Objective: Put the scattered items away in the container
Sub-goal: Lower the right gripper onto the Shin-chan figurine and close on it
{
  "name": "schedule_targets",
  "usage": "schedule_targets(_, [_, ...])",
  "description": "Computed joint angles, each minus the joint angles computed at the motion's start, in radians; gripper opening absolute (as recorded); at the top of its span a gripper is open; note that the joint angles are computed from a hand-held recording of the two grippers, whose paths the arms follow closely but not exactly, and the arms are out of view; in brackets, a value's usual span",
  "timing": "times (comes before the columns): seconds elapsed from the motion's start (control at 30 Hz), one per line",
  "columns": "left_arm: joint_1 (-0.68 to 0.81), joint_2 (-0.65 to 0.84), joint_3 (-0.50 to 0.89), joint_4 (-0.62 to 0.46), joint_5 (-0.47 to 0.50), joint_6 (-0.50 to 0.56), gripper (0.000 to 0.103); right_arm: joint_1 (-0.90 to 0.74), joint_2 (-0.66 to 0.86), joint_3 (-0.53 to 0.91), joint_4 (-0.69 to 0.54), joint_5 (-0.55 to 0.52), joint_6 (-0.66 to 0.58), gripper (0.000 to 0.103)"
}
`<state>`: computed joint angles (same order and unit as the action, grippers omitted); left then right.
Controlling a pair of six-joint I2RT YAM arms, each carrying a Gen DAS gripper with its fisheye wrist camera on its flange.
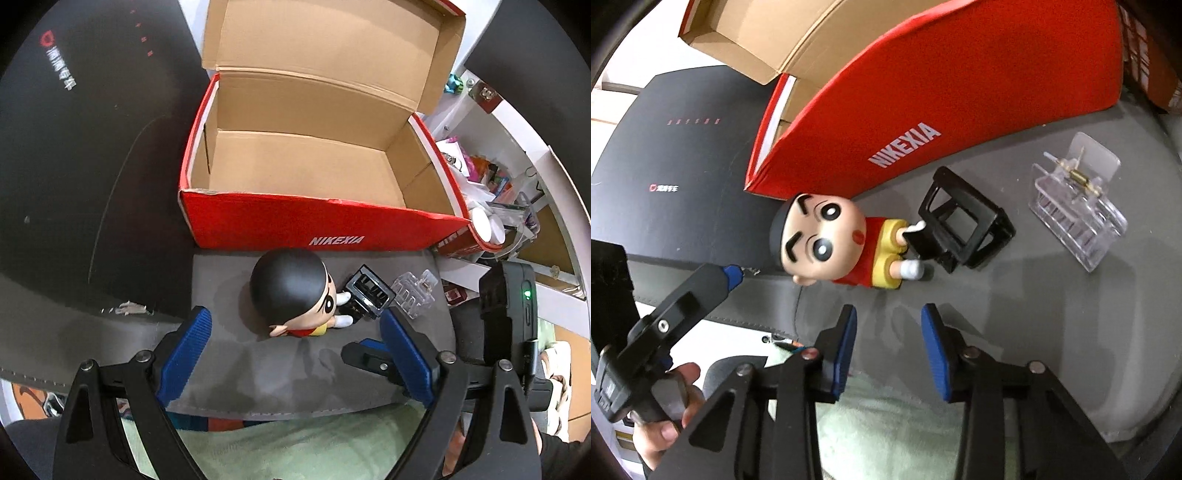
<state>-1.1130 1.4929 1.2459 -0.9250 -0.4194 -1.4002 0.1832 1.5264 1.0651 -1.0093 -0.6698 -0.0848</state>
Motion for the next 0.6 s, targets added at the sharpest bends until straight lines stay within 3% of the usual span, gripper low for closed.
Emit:
schedule_targets(0.23, [0.045,0.003,-0.038,0.091,0.050,0.073,0.091,0.043,0.007,-0.011,0.069,0.022,0.056,0.032])
schedule_targets(0.33, [0.068,0.016,-0.044,0.106,0.073,0.093,0.080,0.068,0.006,-0.013,0.102,0.049,0.078,0.031])
schedule_targets(0.6, [0.122,0.032,-0.071,0.160,0.124,0.142,0.080,0.088,0.026,0.003,0.127,0.051,0.096,0.026])
